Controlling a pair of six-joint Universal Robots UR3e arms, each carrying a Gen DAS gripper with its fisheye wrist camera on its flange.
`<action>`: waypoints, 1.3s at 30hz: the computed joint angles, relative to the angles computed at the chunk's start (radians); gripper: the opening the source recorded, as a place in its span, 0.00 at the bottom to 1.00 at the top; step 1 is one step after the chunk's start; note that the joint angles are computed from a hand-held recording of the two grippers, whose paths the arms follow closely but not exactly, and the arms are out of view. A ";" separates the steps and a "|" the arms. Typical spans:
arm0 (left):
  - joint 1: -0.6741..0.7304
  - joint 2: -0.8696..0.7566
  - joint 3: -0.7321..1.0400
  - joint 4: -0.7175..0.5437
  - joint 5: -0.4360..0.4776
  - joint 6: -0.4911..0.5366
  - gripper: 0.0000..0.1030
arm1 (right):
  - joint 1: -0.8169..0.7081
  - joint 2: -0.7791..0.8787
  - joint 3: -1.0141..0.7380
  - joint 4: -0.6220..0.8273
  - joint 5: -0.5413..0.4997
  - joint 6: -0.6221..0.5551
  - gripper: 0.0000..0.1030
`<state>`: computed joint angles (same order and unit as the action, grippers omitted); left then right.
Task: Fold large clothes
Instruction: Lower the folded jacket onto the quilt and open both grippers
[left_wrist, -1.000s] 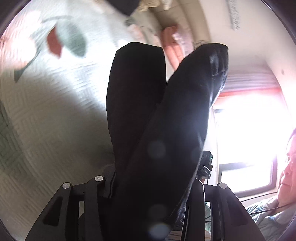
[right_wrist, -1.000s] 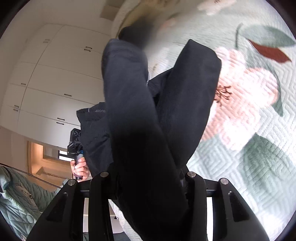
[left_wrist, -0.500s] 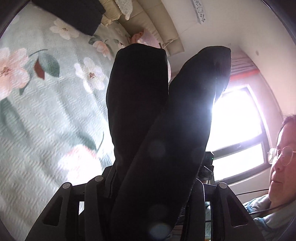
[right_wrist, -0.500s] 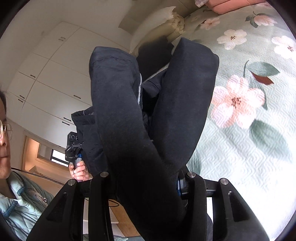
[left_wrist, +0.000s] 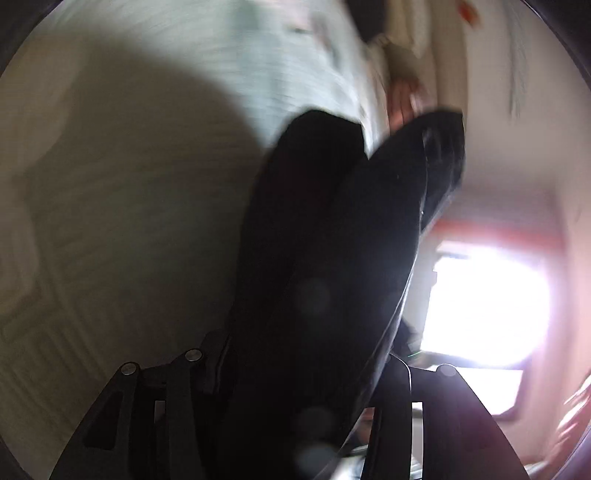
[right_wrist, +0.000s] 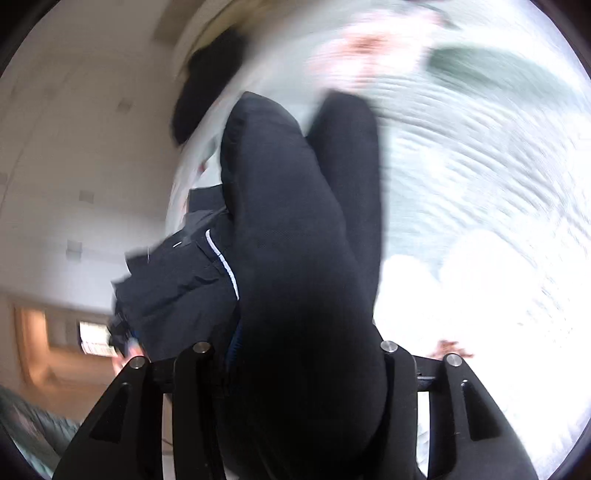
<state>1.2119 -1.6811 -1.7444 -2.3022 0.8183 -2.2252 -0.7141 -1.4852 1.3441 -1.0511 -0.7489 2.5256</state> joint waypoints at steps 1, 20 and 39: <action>0.036 -0.045 -0.010 -0.014 0.003 0.006 0.47 | -0.046 -0.006 0.023 0.006 0.011 -0.006 0.50; -0.140 0.252 0.661 -0.243 0.095 0.080 0.68 | 0.601 -0.110 -0.304 -0.419 -0.687 0.326 0.62; -0.450 0.106 0.346 0.441 0.191 -0.443 0.29 | 0.541 0.135 -0.414 -0.312 -0.655 0.497 0.67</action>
<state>0.7619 -1.5752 -1.3979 -1.8617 1.0095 -2.6686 -0.1730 -1.3505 0.9303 -1.3629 -1.4039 3.0221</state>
